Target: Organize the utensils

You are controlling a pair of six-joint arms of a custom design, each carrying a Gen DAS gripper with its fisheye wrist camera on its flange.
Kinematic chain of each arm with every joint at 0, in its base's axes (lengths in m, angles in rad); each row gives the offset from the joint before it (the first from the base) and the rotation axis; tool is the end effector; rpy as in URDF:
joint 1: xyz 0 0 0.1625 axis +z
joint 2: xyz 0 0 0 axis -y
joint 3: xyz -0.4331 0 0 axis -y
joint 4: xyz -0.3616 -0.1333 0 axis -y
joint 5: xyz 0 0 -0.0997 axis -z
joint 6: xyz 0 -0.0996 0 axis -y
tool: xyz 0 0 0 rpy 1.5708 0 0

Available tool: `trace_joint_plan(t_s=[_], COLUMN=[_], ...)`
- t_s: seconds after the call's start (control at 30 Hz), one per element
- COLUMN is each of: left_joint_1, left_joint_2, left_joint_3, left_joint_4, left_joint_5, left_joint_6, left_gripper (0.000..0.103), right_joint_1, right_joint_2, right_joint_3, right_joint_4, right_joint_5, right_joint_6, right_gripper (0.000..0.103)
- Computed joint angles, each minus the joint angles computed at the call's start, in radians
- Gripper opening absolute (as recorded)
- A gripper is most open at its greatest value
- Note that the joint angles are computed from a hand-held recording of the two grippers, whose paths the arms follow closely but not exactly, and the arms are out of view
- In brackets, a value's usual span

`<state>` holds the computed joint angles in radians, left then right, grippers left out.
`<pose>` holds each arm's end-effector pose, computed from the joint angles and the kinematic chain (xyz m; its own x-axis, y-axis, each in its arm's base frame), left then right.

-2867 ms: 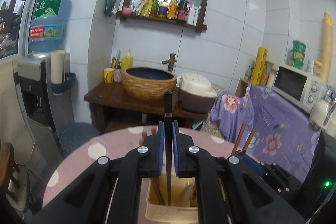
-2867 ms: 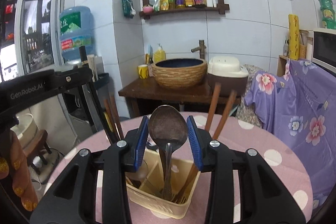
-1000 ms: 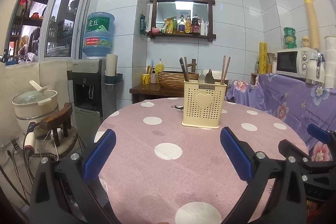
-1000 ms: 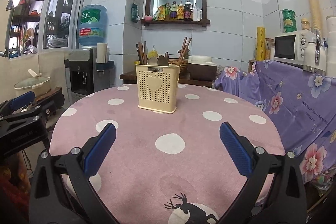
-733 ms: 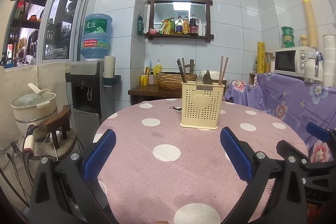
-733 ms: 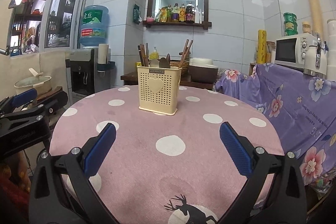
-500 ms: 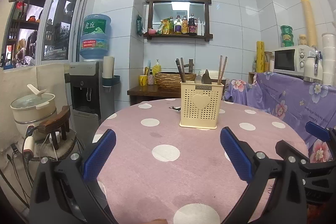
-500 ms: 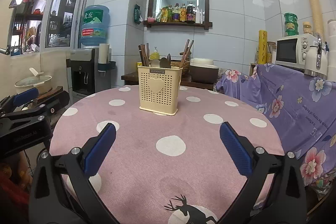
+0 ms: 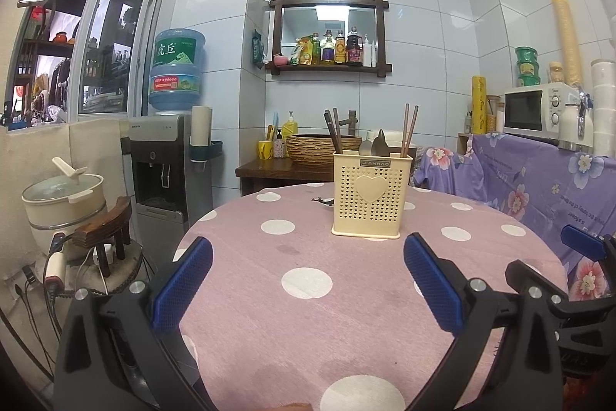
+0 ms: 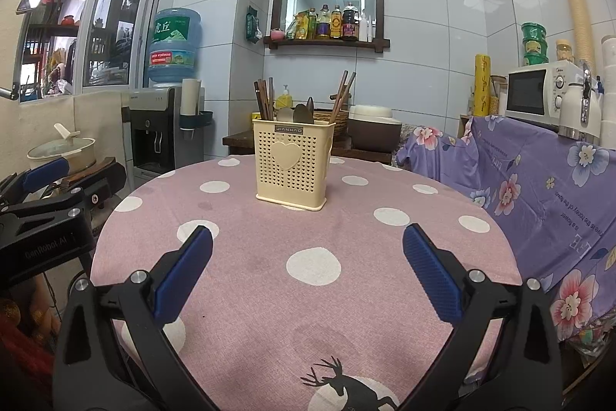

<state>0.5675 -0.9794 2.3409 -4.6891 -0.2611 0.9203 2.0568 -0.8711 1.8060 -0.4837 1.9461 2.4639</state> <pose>-0.1493 -0.3674 0.2711 -0.6930 -0.2563 -0.6739 0.6531 0.1727 -0.7373 0.3348 -0.4266 0.0728 -0.6332 -0.3531 0.6888 -0.7711 0.2107 -0.6008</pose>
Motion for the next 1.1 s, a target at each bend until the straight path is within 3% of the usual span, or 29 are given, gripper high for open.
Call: trace_joint_plan(t_s=[0.57,1.1], left_joint_1=[-0.003,-0.001], left_joint_2=[0.005,0.002], left_joint_3=[-0.011,-0.003], left_joint_4=[-0.029,-0.001], left_joint_5=[0.002,0.004], left_joint_6=[0.038,0.007], left_gripper=[0.098,0.098], right_joint_1=[-0.001,-0.005], right_joint_2=[0.000,0.008], right_joint_3=[0.000,-0.003], right_joint_4=[-0.001,0.004], right_joint_5=[0.001,0.000], right_joint_6=[0.000,0.004], right_gripper=[0.097,0.097])
